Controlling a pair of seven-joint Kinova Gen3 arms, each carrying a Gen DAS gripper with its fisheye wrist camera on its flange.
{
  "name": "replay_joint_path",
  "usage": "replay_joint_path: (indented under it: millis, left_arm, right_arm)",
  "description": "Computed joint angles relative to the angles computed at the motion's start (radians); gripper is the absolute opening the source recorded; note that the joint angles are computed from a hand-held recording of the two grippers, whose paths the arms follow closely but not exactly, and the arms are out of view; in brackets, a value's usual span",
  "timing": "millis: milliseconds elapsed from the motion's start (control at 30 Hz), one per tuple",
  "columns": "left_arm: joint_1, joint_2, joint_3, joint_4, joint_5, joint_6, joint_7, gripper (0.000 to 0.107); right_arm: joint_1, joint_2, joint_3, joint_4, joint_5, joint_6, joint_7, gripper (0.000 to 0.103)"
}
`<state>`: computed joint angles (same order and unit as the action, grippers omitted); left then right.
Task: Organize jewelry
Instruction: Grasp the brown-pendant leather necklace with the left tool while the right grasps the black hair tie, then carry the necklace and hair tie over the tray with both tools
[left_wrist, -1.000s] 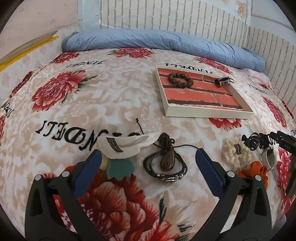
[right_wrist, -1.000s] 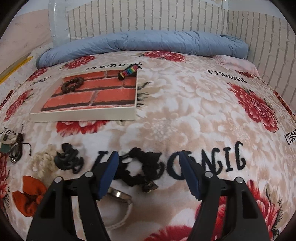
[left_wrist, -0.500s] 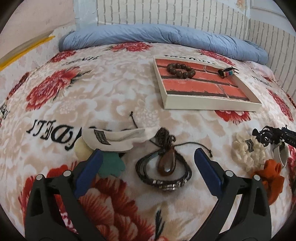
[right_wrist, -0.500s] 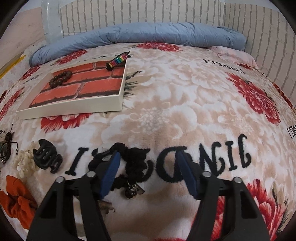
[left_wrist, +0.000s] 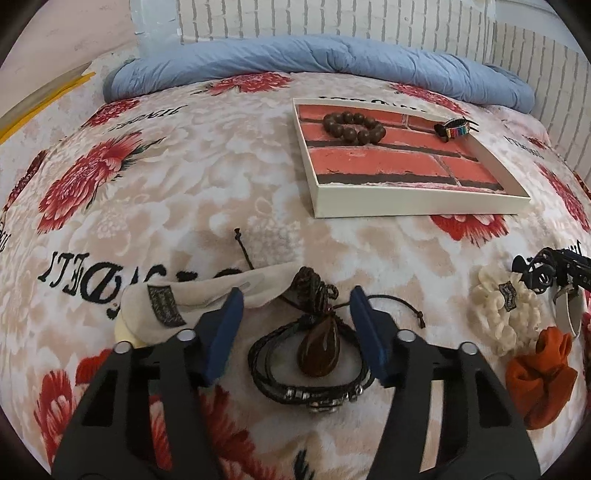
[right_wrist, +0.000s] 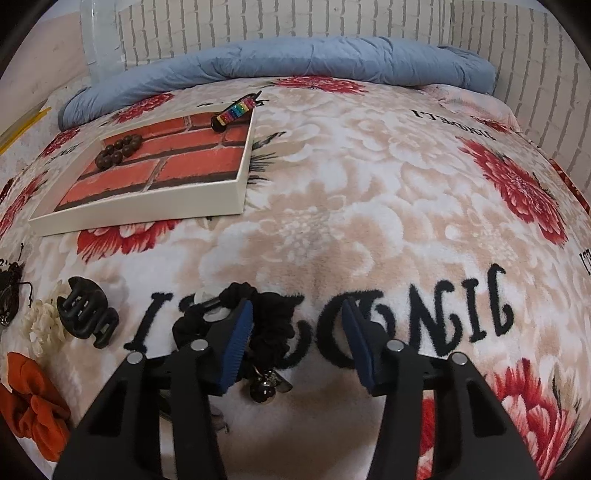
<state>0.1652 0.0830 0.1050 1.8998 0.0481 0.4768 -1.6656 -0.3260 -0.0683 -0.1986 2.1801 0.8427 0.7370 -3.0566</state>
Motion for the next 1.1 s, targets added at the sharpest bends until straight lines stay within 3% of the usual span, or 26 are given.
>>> replay_joint_path:
  millis: [367,767,1100]
  left_arm:
    - [-0.037,0.060,0.016,-0.056,0.110,0.080,-0.115,0.024]
    - [-0.079,0.085,0.018,-0.085,0.221,0.126,-0.193,0.019]
    - [-0.117,0.050,0.014,-0.069,0.327,0.131,-0.276,0.017]
  right_arm:
    - [0.028,-0.008,0.024,0.005,-0.073,-0.089,0.085,0.029]
    - [0.053,-0.003,0.024,-0.006,-0.117,-0.116,0.126,0.015]
    - [0.073,-0.041,-0.006,0.008,-0.043,-0.120,0.058,0.011]
